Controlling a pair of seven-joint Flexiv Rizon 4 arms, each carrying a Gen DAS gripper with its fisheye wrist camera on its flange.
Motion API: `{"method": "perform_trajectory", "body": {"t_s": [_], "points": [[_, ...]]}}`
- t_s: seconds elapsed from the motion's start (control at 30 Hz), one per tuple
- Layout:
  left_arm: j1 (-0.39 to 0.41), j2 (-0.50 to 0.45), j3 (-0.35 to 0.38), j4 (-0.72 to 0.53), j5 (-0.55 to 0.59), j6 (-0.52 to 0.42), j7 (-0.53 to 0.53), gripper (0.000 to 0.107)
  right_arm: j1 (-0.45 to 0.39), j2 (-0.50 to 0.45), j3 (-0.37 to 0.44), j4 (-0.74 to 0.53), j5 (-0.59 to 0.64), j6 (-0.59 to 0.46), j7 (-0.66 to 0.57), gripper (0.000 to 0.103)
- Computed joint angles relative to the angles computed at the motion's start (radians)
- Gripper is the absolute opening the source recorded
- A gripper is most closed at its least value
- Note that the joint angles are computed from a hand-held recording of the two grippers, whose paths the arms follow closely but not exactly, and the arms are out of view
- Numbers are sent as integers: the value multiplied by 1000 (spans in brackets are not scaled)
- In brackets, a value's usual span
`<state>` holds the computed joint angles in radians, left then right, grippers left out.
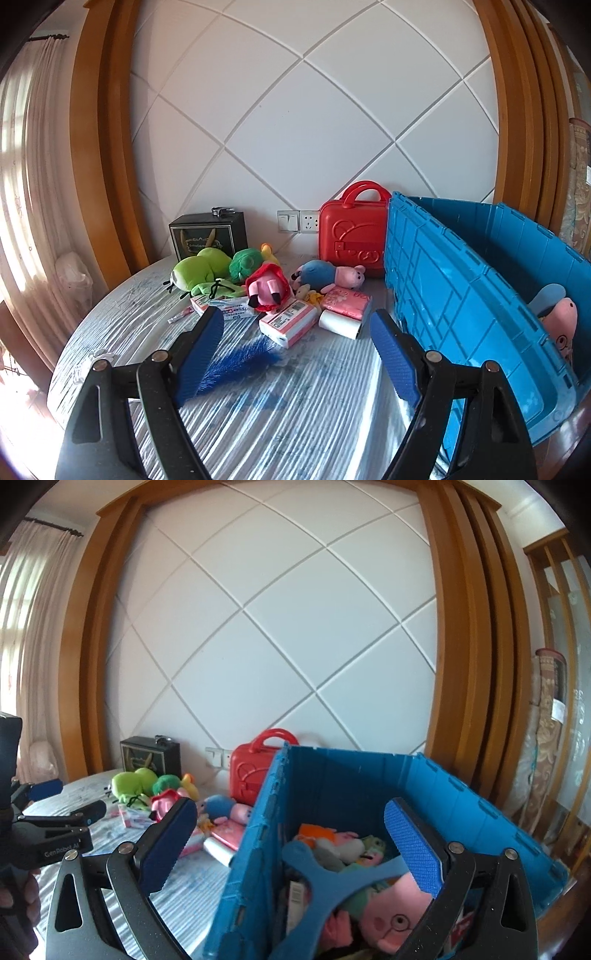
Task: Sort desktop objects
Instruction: 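Withdraw both tools from the bin back over the table pile, then lower the left tool onto the blue feather duster while the right tool approaches the ointment tube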
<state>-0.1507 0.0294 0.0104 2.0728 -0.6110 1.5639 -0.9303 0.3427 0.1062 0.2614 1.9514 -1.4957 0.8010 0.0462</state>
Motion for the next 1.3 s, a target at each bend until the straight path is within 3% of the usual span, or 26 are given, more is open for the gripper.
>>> {"method": "perform_trajectory", "body": {"t_s": [0.1, 0.17, 0.33, 0.47, 0.6, 0.83, 1.17, 1.2, 1.27, 1.3], "points": [[-15, -29, 5, -12, -271, -15, 254, 81, 46, -76, 16, -71, 9, -58, -18, 103], [11, -50, 3, -31, -378, -50, 374, 81, 94, -139, 13, -129, 16, -103, -30, 103], [132, -123, 10, -93, -415, -188, 515, 81, 225, -299, -37, -288, 57, -186, -46, 103], [237, -205, 10, -153, -374, -305, 573, 81, 312, -417, -86, -405, 142, -238, -57, 103], [317, -302, 6, -213, -269, -390, 563, 81, 360, -506, -123, -480, 272, -246, -91, 103], [398, -469, -9, -318, -59, -497, 456, 81, 404, -647, -169, -579, 535, -299, -224, 103], [385, -663, -7, -462, 171, -480, 307, 80, 395, -757, -222, -627, 751, -247, -312, 103], [395, -674, -17, -477, 172, -497, 296, 79, 391, -763, -225, -629, 763, -243, -318, 103], [421, -691, -44, -512, 146, -540, 267, 54, 383, -774, -232, -636, 785, -238, -329, 103], [422, -703, -42, -539, 144, -560, 237, 50, 378, -779, -235, -641, 795, -235, -334, 103]]}}
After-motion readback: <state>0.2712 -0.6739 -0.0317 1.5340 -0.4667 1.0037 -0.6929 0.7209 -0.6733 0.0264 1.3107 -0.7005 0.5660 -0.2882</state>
